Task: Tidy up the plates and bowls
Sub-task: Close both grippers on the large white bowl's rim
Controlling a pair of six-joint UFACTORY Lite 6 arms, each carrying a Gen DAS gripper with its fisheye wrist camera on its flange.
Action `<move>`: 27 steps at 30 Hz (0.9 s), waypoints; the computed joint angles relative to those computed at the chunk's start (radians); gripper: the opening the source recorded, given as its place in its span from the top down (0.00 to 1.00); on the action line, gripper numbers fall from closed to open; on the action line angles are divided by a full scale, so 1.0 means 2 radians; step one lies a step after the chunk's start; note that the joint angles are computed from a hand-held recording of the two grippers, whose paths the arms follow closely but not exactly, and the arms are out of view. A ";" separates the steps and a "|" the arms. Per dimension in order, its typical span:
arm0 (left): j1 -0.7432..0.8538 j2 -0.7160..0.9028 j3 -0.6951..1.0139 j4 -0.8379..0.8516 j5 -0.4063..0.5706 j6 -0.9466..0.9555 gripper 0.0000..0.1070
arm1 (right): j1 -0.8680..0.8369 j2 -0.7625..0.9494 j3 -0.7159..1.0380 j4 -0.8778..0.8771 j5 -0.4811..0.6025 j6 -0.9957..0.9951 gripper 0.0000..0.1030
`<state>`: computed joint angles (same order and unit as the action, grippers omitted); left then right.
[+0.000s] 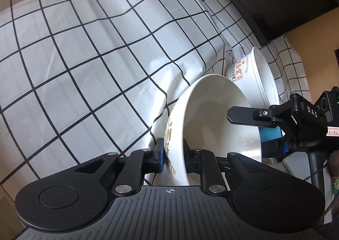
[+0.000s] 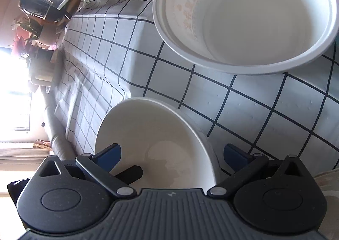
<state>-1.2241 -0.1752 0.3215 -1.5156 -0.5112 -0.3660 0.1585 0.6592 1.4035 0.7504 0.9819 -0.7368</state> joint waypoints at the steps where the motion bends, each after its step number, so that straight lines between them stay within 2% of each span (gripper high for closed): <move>1: -0.001 0.000 -0.001 0.004 -0.002 -0.003 0.82 | 0.001 0.003 0.005 -0.003 0.002 0.002 0.00; 6: -0.008 0.001 -0.009 0.024 -0.011 -0.034 0.81 | -0.004 0.040 0.057 -0.020 0.045 -0.006 0.00; 10: -0.017 0.003 -0.011 0.026 -0.020 -0.050 0.81 | -0.018 0.052 0.066 -0.008 0.063 -0.015 0.00; 19: -0.019 0.005 -0.008 0.017 -0.020 -0.044 0.81 | -0.010 0.029 0.035 -0.004 0.043 -0.052 0.00; 23: -0.012 0.005 -0.005 0.015 -0.013 -0.036 0.82 | 0.005 -0.028 -0.038 0.001 -0.011 -0.122 0.01; 25: -0.003 0.006 0.002 0.003 -0.002 -0.010 0.83 | 0.015 -0.066 -0.086 0.009 -0.044 -0.165 0.13; 27: 0.012 0.005 0.012 -0.019 0.016 0.034 0.85 | 0.026 -0.099 -0.124 0.008 -0.085 -0.184 0.20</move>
